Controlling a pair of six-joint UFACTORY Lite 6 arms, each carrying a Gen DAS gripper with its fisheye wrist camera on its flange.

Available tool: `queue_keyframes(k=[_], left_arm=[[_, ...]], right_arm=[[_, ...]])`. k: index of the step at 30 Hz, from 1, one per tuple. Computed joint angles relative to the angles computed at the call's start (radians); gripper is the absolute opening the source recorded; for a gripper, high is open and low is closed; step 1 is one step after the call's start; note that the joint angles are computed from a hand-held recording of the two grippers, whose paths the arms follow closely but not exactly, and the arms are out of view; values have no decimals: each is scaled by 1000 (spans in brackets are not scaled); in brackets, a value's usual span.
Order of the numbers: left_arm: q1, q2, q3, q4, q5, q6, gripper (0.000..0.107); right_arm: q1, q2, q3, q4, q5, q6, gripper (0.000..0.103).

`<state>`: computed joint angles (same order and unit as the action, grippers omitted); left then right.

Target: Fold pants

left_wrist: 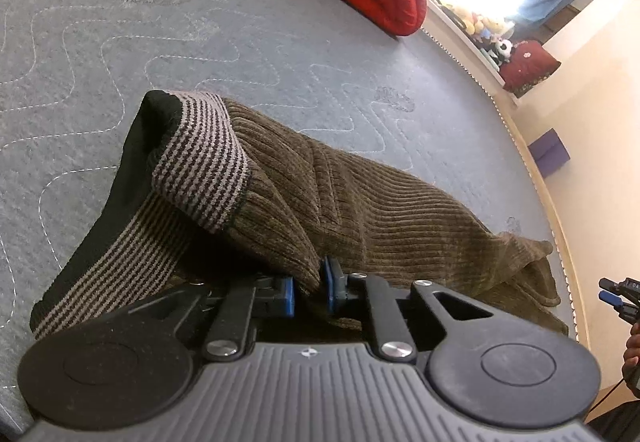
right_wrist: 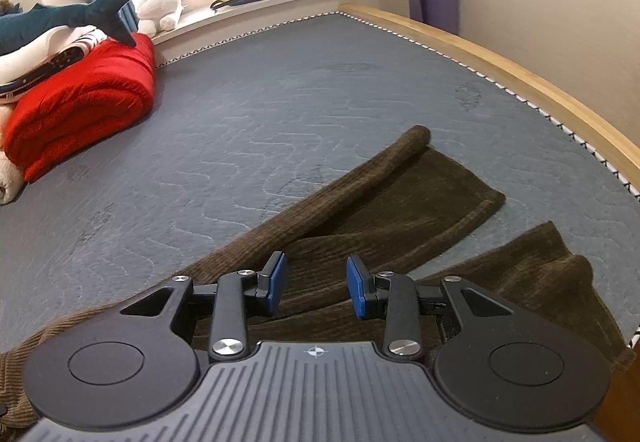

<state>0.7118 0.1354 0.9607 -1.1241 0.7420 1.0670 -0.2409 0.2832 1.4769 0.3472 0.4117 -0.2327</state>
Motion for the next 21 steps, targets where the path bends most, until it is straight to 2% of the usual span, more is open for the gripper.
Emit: queue_keyframes(k=[7,10,13,21], left_arm=[[9,-30,-20,-63,-8,78,12],[7,-26,-15,-65,-11,81,12],[-11,-37,-26,-53,-38,94,12],[-52,-37,-32,-27,-98,107,12]], right_arm=[[56,27,39,-120,-31,144,34],[62,32,41,-183,-67,213,20],[51,63,64,-220,-85,259,19],[-30,260,240,15,-51,57,20]])
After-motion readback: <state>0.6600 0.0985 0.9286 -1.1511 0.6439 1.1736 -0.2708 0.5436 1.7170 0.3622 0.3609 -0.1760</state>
